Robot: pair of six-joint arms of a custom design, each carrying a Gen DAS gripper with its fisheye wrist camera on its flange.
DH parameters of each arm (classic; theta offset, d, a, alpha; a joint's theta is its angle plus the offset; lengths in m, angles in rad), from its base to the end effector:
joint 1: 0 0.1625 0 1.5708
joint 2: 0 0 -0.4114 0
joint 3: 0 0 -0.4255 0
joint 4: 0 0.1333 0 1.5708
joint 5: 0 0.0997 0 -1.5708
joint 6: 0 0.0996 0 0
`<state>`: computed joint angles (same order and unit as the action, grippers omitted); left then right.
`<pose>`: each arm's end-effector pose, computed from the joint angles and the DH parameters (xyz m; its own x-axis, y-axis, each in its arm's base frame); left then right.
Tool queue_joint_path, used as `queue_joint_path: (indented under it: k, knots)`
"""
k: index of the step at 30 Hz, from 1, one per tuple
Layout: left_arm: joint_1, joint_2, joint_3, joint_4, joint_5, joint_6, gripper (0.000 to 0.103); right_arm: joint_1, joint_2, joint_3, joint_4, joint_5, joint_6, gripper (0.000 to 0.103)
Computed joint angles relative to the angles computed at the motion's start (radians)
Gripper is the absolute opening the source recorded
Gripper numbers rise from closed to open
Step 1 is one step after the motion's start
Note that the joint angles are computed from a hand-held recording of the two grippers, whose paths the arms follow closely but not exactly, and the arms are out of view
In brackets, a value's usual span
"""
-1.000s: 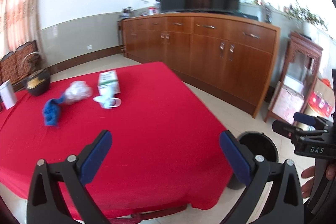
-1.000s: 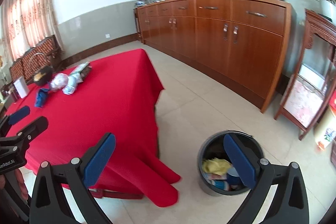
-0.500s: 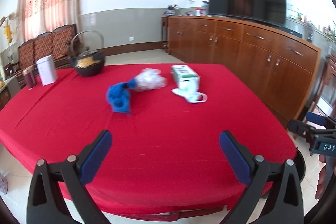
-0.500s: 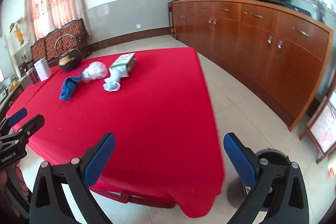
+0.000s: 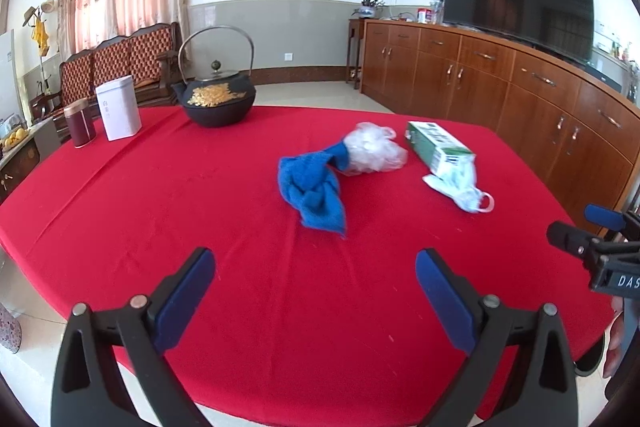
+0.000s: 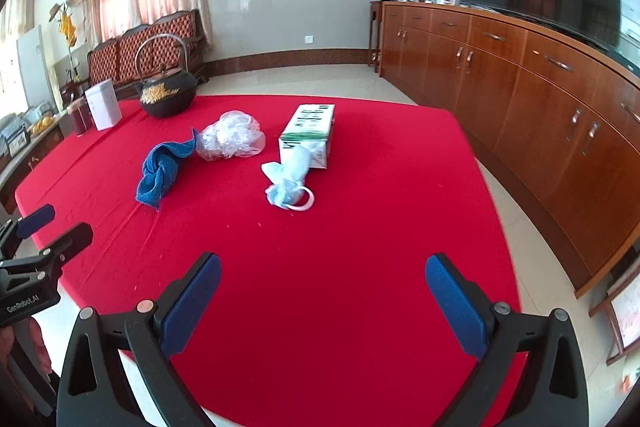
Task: Collect trash
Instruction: 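Move both open tools back to the table, then grasp the blue towel with the left tool while the right tool grasps the light-blue face mask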
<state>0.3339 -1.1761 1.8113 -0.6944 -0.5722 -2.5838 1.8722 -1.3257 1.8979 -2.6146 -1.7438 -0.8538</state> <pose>-0.3566 -0.3534 0.1871 -0.5517 -0.6777 -0.4862 0.2783 0.3999 -0.8733 0.2863 -0.5298 0.2891 -0.4340 -0.7843 0.4432 -0.9003 0.3949 -0.1829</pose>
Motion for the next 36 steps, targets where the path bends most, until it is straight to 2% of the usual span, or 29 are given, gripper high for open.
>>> queue_joint_path:
  k: [4,6,9,15,20,23,27,28,29,30,31,32,35,36]
  knots:
    - [0.035,-0.041,0.017,-0.012,0.018,0.032,0.097,0.027,0.073,-0.034,-0.017,-0.027,0.015,0.1]
    - [0.052,-0.059,0.024,-0.027,0.032,0.051,0.097,0.038,0.114,-0.056,-0.022,-0.042,0.022,0.093]
    - [0.081,-0.084,0.033,-0.065,0.052,0.089,0.097,0.047,0.167,-0.093,-0.008,-0.06,0.037,0.089]
    - [0.141,-0.094,0.028,-0.112,0.088,0.162,0.089,0.056,0.262,-0.161,0.019,-0.09,0.054,0.081]
    - [0.184,-0.101,0.031,-0.2,0.104,0.269,0.084,0.058,0.311,-0.202,0.034,-0.1,0.059,0.079]
    - [0.206,-0.114,0.046,-0.331,0.086,0.404,0.076,0.06,0.332,-0.222,0.052,-0.111,0.056,0.069]
    - [0.219,-0.121,0.05,-0.412,0.075,0.476,0.073,0.057,0.348,-0.239,0.073,-0.125,0.069,0.054]
    - [0.22,-0.121,0.048,-0.407,0.074,0.468,0.07,0.056,0.348,-0.241,0.074,-0.122,0.072,0.052]
    - [0.222,-0.121,0.047,-0.409,0.069,0.466,0.063,0.055,0.348,-0.242,0.076,-0.123,0.074,0.044]
    - [0.224,-0.123,0.049,-0.417,0.065,0.471,0.056,0.054,0.347,-0.244,0.082,-0.12,0.073,0.029]
    - [0.222,-0.13,0.058,-0.438,0.065,0.48,0.038,0.053,0.345,-0.247,0.093,-0.115,0.075,0.028]
    - [0.223,-0.133,0.064,-0.449,0.07,0.489,0.029,0.051,0.341,-0.247,0.099,-0.109,0.079,0.028]
    - [0.204,-0.136,0.073,-0.438,0.087,0.474,0.019,0.047,0.325,-0.24,0.104,-0.099,0.073,0.027]
    - [0.194,-0.135,0.076,-0.431,0.09,0.461,0.019,0.045,0.317,-0.235,0.106,-0.094,0.072,0.027]
